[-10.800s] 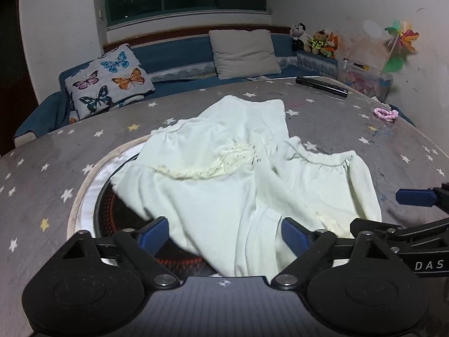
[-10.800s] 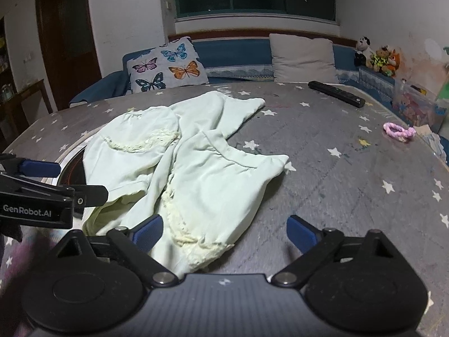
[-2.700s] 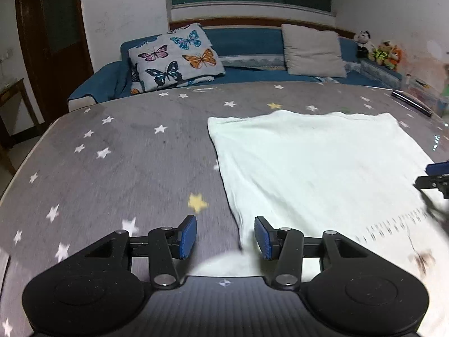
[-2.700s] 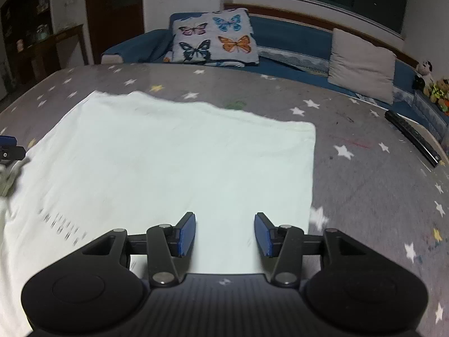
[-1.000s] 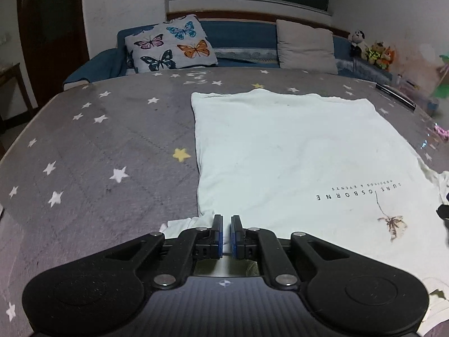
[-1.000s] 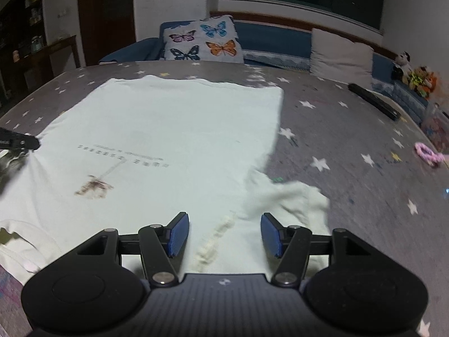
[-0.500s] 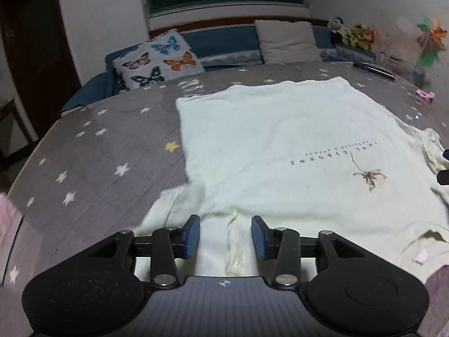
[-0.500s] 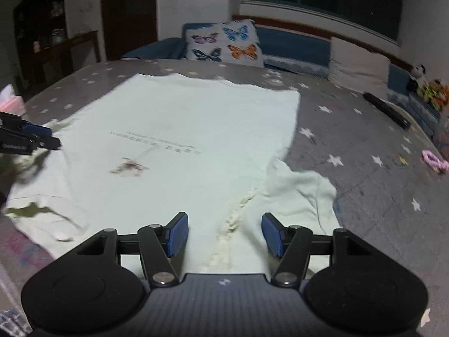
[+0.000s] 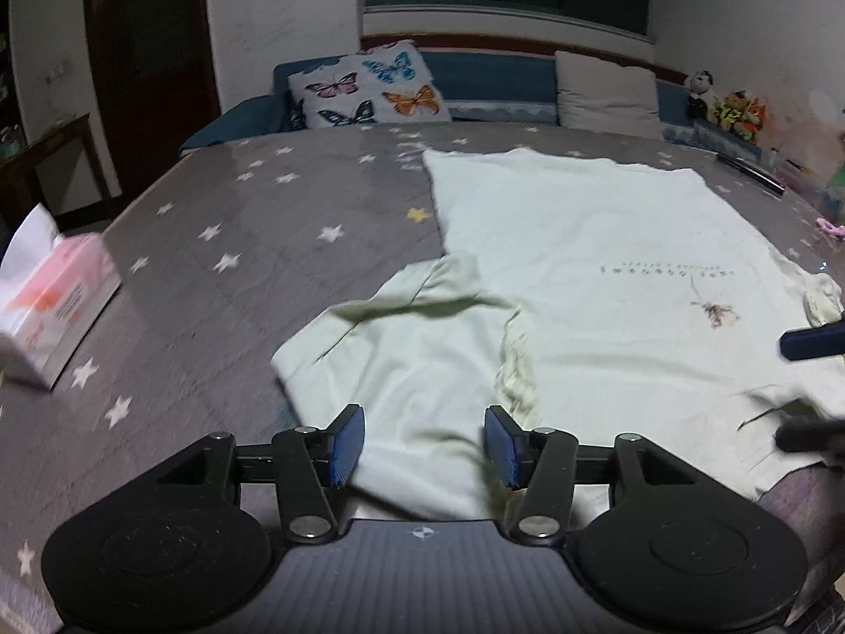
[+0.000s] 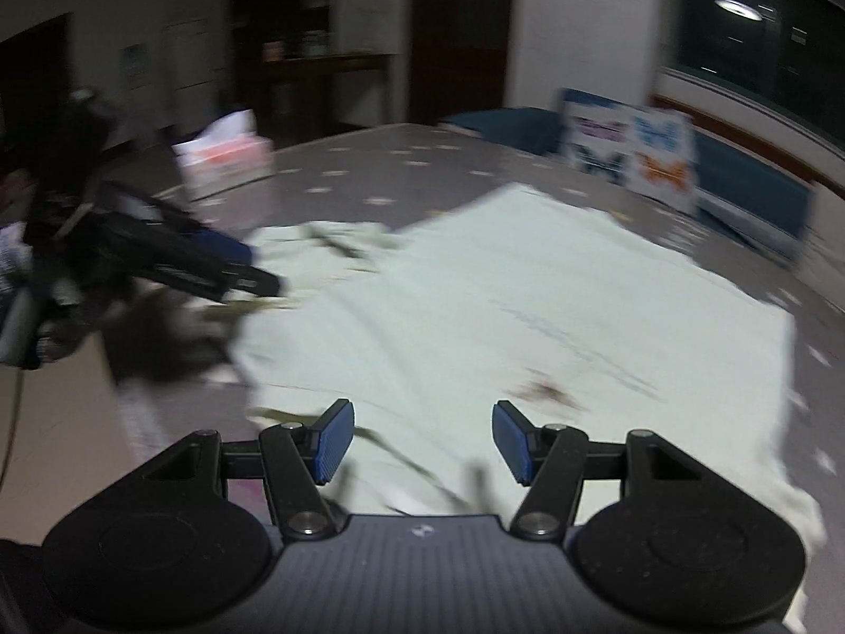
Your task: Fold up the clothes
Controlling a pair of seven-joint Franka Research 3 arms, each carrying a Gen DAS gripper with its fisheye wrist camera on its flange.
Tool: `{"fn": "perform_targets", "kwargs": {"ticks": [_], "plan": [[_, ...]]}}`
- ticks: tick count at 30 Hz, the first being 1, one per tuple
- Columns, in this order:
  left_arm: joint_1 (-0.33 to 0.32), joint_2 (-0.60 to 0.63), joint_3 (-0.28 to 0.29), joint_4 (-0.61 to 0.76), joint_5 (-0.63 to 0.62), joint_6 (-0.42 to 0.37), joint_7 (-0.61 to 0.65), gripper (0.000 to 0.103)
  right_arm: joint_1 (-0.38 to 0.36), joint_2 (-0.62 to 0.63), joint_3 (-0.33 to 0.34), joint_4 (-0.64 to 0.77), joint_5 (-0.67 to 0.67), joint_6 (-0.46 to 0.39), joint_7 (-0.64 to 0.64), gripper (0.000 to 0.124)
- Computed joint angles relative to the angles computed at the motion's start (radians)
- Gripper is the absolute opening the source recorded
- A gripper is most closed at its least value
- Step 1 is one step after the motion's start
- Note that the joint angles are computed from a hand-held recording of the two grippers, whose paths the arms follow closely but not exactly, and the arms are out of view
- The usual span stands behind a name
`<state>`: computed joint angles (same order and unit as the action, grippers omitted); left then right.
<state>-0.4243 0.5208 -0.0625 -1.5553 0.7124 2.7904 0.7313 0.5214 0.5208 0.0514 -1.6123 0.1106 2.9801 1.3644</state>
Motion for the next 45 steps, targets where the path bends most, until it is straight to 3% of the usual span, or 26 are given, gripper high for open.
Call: {"fn": "perform_targets", "kwargs": {"ticks": [3,6,8,10,12,17,20,23,26,31,35,39,41,45], "plan": [[-0.009,-0.021,0.016,-0.026,0.023,0.012,-0.035,0.054,-0.034,0.059,0.079,0.083,0.015,-0.037,-0.101,0.059],[-0.007,-0.036,0.020,-0.042,0.045,0.028,-0.056,0.054,-0.028,0.097,0.100,0.136,0.023,-0.069,-0.167,0.055],[0.000,-0.037,0.013,-0.045,0.047,0.033,-0.049,0.054,-0.003,0.115,0.080,0.164,0.018,-0.090,-0.177,0.047],[0.006,-0.033,0.004,-0.044,0.042,0.028,-0.031,0.054,0.018,0.121,0.054,0.179,0.015,-0.124,-0.159,0.016],[0.006,-0.024,0.000,-0.038,0.038,0.010,-0.016,0.054,0.020,0.121,0.052,0.185,0.018,-0.148,-0.152,0.008],[0.002,-0.016,0.004,-0.017,0.035,0.004,-0.012,0.055,-0.018,0.082,0.095,0.131,0.051,-0.160,-0.224,0.008],[-0.004,-0.012,0.010,0.001,0.044,0.012,-0.020,0.055,-0.027,0.078,0.105,0.126,0.074,-0.175,-0.246,0.017],[-0.007,0.015,0.006,0.052,0.049,0.044,-0.001,0.056,-0.051,0.046,0.130,0.083,0.124,-0.139,-0.273,0.020],[0.006,0.070,-0.033,0.128,-0.006,0.057,0.089,0.057,-0.036,-0.009,0.090,0.003,0.141,-0.061,-0.214,0.028],[0.021,0.170,-0.122,0.237,-0.147,0.054,0.293,0.057,0.089,-0.083,-0.117,-0.131,0.047,0.051,0.067,0.032],[0.019,0.226,-0.169,0.296,-0.236,0.020,0.429,0.057,0.290,-0.114,-0.414,-0.230,-0.090,0.086,0.391,0.033],[-0.003,0.238,-0.158,0.300,-0.286,0.005,0.504,0.057,0.429,-0.107,-0.629,-0.281,-0.195,0.075,0.614,0.033],[-0.011,0.242,-0.148,0.308,-0.306,0.000,0.528,0.057,0.486,-0.103,-0.714,-0.303,-0.236,0.060,0.714,0.033],[-0.027,0.261,-0.141,0.354,-0.340,-0.018,0.564,0.057,0.521,-0.163,-0.772,-0.386,-0.290,0.089,0.824,0.033]]}}
